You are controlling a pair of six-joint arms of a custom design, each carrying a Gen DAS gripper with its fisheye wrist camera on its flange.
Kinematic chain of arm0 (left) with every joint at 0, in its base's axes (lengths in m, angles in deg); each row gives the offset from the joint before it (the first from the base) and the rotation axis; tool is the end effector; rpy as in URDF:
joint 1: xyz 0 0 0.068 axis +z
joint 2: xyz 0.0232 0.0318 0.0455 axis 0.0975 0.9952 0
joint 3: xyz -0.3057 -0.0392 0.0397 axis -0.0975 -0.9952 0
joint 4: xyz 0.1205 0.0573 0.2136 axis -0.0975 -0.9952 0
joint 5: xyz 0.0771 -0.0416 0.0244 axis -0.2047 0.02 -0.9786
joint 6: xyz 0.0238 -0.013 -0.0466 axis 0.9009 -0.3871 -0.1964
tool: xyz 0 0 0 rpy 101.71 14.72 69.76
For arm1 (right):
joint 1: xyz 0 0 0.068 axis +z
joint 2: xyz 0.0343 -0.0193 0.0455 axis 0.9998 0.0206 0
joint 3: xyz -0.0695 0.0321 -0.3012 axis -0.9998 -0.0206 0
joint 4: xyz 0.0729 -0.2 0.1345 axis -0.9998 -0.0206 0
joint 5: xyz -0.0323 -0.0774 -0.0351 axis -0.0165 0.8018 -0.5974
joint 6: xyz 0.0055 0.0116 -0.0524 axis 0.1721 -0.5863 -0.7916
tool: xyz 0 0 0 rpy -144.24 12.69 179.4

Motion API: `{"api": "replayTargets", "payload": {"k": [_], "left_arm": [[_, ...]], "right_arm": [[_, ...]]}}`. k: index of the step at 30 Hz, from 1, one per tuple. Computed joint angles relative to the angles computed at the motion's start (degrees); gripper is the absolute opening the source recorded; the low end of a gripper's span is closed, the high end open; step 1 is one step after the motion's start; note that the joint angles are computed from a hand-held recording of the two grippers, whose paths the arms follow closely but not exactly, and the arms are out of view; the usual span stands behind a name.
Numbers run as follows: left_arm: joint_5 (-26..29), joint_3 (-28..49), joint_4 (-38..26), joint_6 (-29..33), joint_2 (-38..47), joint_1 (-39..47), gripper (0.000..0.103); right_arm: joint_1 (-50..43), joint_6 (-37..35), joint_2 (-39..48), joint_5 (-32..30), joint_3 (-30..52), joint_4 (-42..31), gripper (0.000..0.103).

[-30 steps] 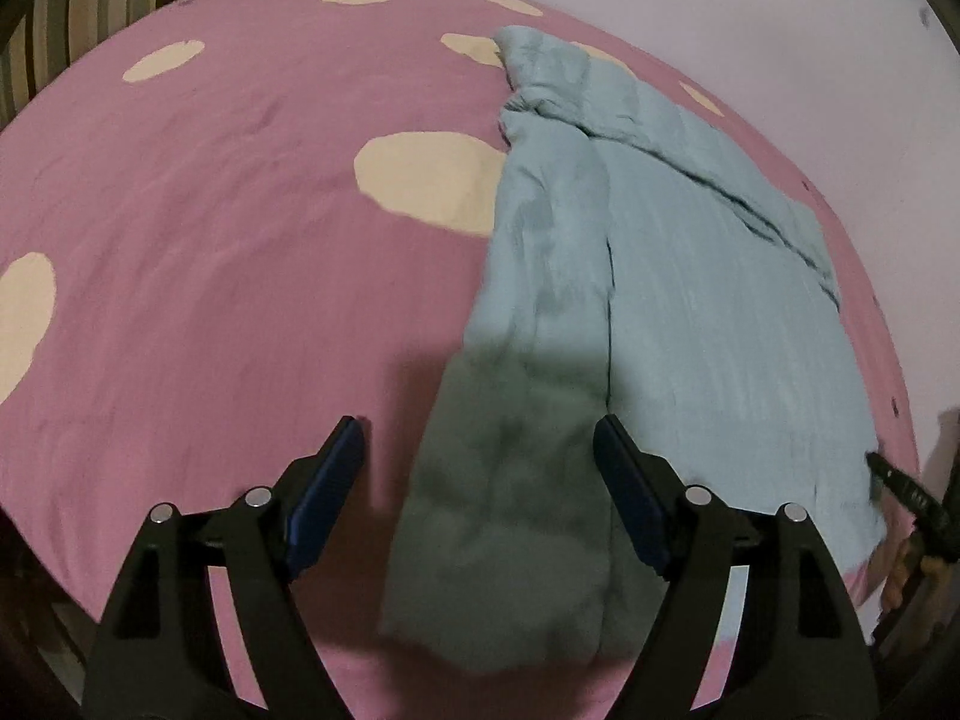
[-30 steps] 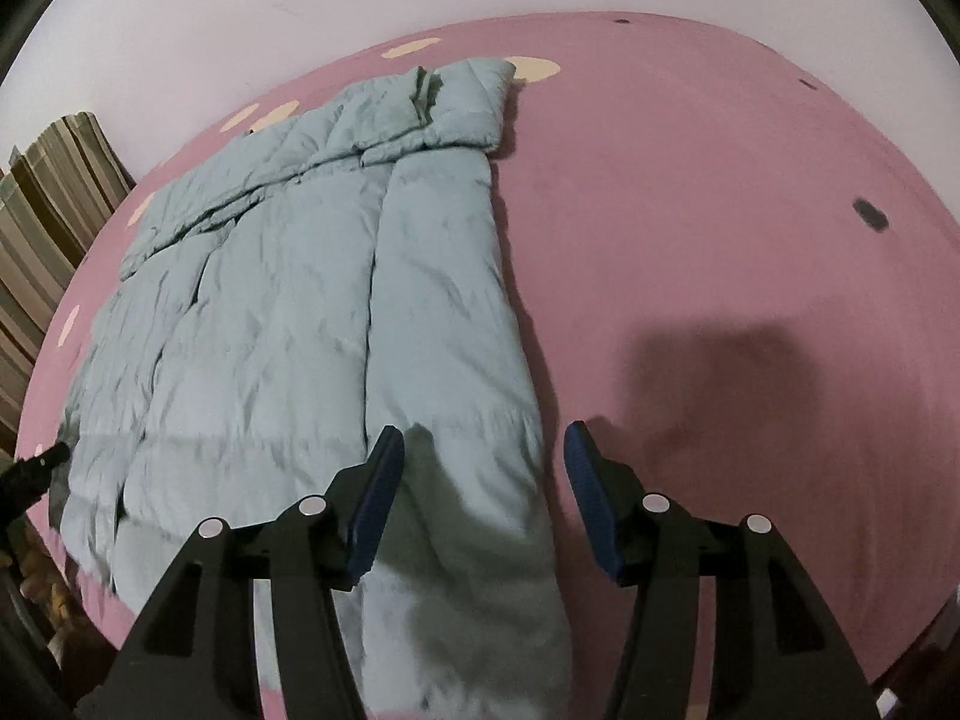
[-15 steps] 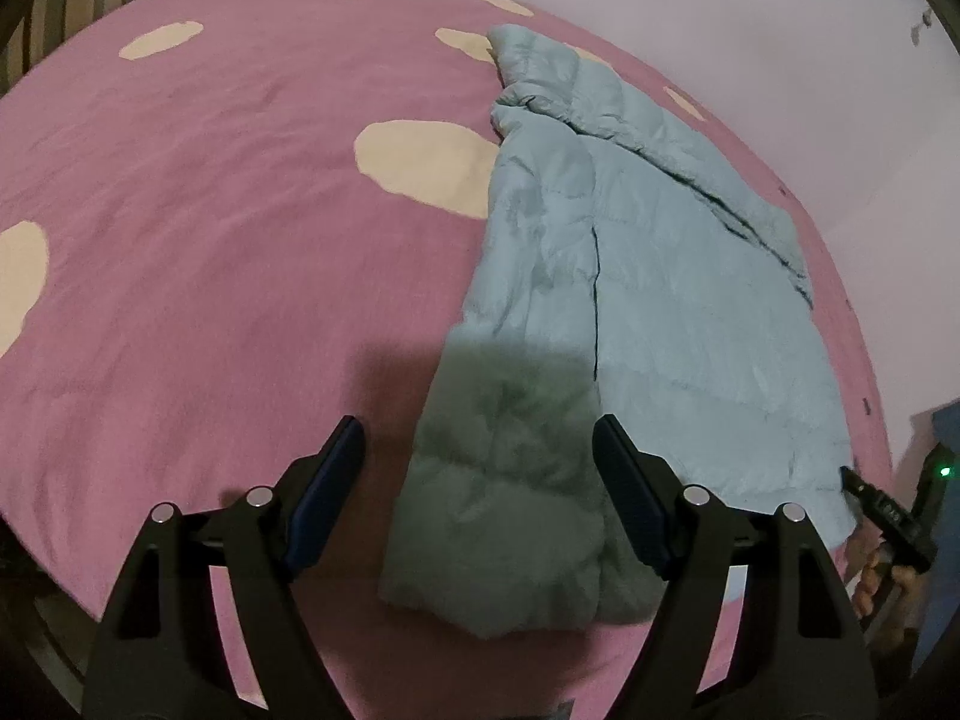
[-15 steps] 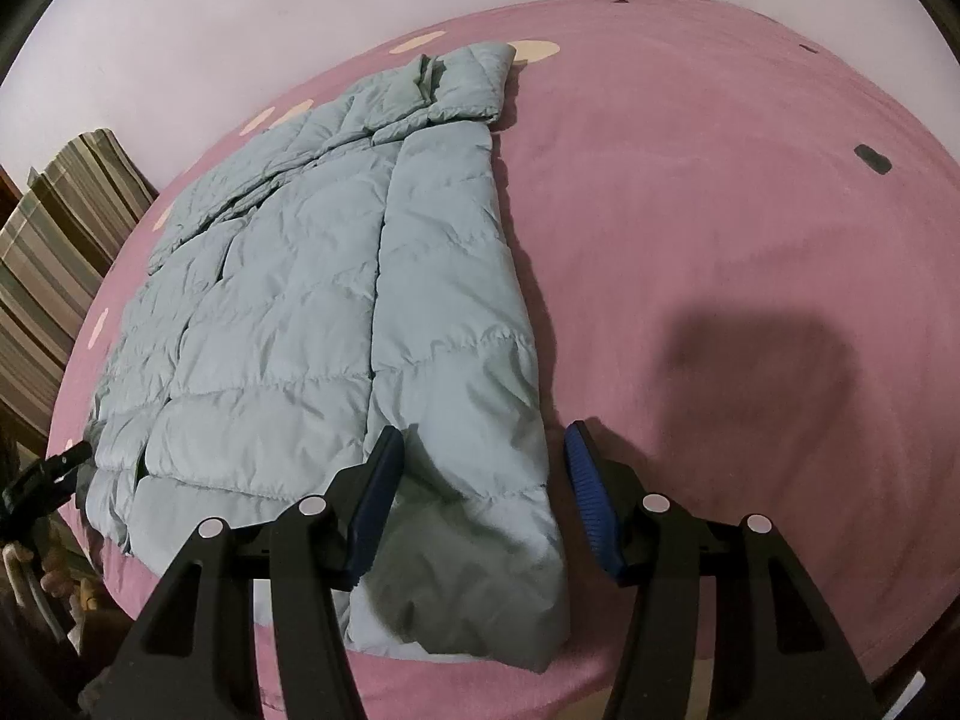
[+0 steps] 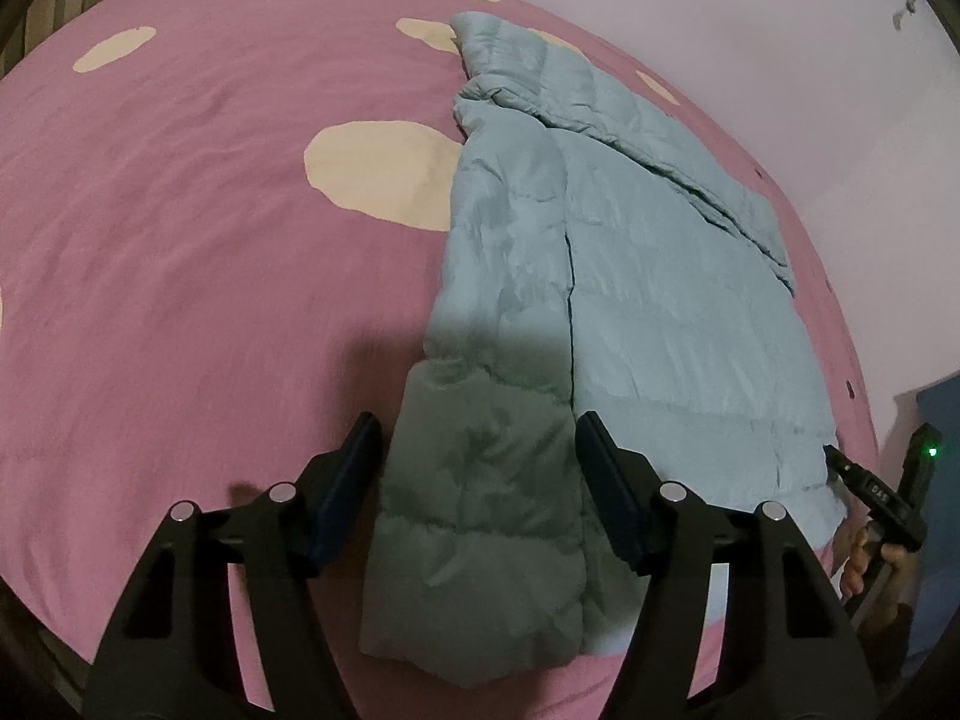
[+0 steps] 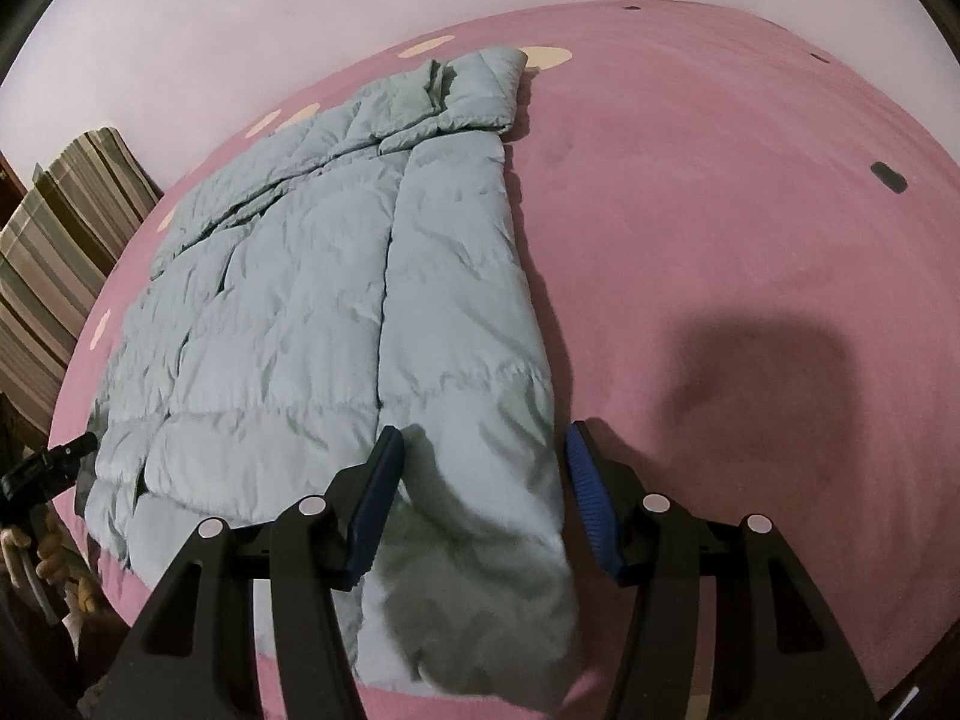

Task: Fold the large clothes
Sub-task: 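Grasp the jacket hem with the left gripper while the right gripper grasps beside it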

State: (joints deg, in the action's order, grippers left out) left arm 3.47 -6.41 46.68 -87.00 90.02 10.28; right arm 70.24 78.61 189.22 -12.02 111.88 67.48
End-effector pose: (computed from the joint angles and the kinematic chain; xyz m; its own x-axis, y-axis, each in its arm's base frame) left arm 0.3103 0.0127 0.1819 -0.8808 -0.2099 -0.4244 -0.0381 0.9249 -0.3783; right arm 0.3123 -0.0914 0.1427 -0.8512 0.2442 -0.4646 0.1059 0.9469 0.3036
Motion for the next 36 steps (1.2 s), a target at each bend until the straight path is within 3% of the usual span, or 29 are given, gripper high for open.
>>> {"api": "replayTargets", "payload": {"k": [3,6,10,16,21,30,36], "left_arm": [[-1.1,-0.3,0.4,-0.1,-0.2,-0.7,0.066],[-1.6,-0.7,0.5,0.0,-0.7,-1.1,0.059],[0.4,-1.3,0.7,0.7,-1.2,-1.1,0.056],[2.3,0.4,0.8,0.7,1.0,-0.7,0.055],[1.6,-0.7,1.4,0.2,0.1,-2.0,0.048],[3.7,-1.2,2.3,0.3,0.5,-1.0,0.047],[3.6,-1.4,2.3,0.3,0.2,-1.2,0.047]], "right_arm": [[0.6,0.5,0.1,0.0,0.2,0.2,0.056],[1.2,0.0,-0.3,0.2,-0.5,0.6,0.056],[1.5,-0.9,-0.5,-0.4,-0.9,0.5,0.055],[-0.8,0.1,0.9,-5.3,0.5,-1.0,0.054],[-0.4,-0.6,0.4,-5.2,0.1,-1.2,0.047],[-4.1,1.2,3.0,-14.0,2.1,-3.8,0.046],[-4.7,0.9,3.4,-15.7,2.4,-4.7,0.046]]}}
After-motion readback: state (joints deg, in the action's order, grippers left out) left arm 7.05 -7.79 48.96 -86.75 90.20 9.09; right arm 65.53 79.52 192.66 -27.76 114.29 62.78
